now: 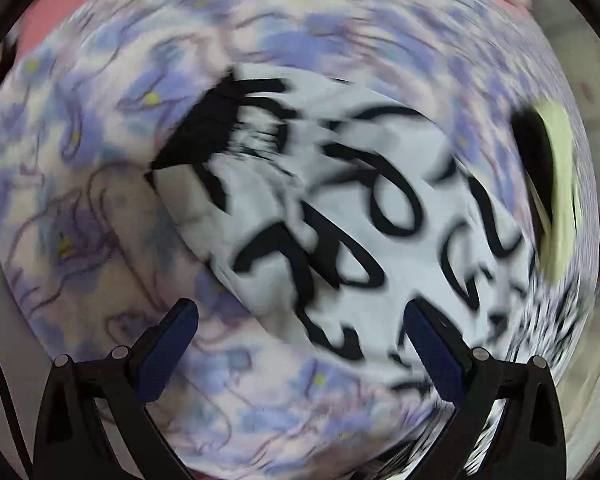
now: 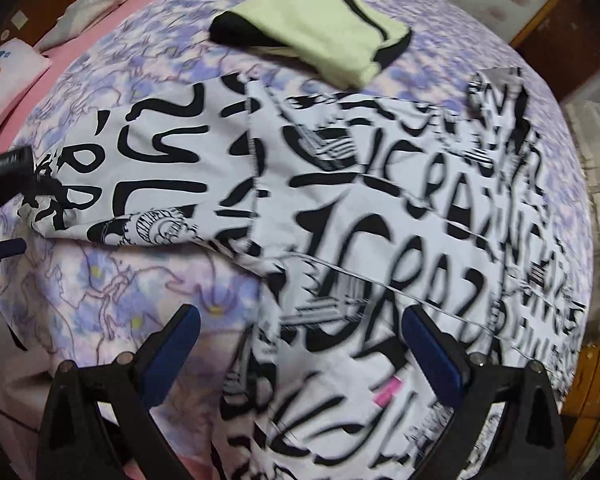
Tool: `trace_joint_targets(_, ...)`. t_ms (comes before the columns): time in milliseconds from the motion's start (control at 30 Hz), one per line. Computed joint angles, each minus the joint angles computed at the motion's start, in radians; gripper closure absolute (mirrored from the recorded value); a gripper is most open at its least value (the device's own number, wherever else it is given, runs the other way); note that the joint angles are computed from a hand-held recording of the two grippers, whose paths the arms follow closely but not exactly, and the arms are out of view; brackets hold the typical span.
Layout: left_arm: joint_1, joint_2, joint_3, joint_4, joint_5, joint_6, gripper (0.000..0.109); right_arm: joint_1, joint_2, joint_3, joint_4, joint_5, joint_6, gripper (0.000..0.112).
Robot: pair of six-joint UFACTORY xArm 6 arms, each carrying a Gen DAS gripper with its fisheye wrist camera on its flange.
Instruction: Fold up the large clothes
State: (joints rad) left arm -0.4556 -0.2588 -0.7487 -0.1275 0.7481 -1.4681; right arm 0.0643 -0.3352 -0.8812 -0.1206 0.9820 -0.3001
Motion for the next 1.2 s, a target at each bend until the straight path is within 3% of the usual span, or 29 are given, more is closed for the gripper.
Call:
trace_joint_targets(233, 0.035, -0.071, 0.240, 0.021, -0.258, -0.158, 0.022, 0.024, 0.055, 0.064, -0.025, -0.104, 0.036, 0.011)
trace_joint_targets(367, 0.041, -0.071, 0.273, 0.058, -0.325, -0.177, 0.023, 0.024, 0.078, 0.077, -0.038, -0.135, 0.059, 0.011)
trace_joint_targets(400, 0.043, -0.069, 0.274, 0.092, -0.325, -0.198, 0.028, 0.023, 0.079, 0.078, -0.040, -0.137, 0.065, 0.011)
trace_joint_targets(467, 0.047, -0.054, 0.259, 0.126, -0.321, -0.219, 0.042, 0.020, 0.083, 0.076, -0.039, -0.142, 0.076, 0.011)
trace_joint_targets(533, 0.050, -0.061, 0.244, 0.203, -0.294, -0.262, 0.072, 0.018, 0.084, 0.075, -0.041, -0.148, 0.083, 0.011)
trace_joint_targets(567, 0.052, -0.061, 0.227, 0.239, -0.267, -0.277, 0.081, 0.017, 0.082, 0.076, -0.040, -0.152, 0.086, 0.011)
trace_joint_targets(600, 0.051, -0.056, 0.200, 0.276, -0.235, -0.295, 0.102, 0.015, 0.080, 0.078, -0.040, -0.154, 0.086, 0.011)
trace_joint_targets(733, 0.048, -0.081, 0.174, 0.453, -0.225, -0.399, 0.103, 0.008, 0.075, 0.081, -0.036, -0.164, 0.080, 0.011)
trace_joint_targets(833, 0.024, -0.080, 0.111, 0.581, -0.160, -0.429, 0.103, -0.005, 0.074, 0.079, -0.012, -0.167, 0.060, 0.011)
trace_joint_targets(967, -0.021, -0.044, -0.017, 0.673, -0.060, -0.399, 0.104, -0.036, 0.066, 0.073, 0.032, -0.164, 0.012, 0.011)
trace_joint_targets(1200, -0.129, 0.090, -0.317, 0.808, 0.012, -0.329, 0.104, -0.142, 0.063, 0.031, 0.132, -0.127, -0.115, 0.011)
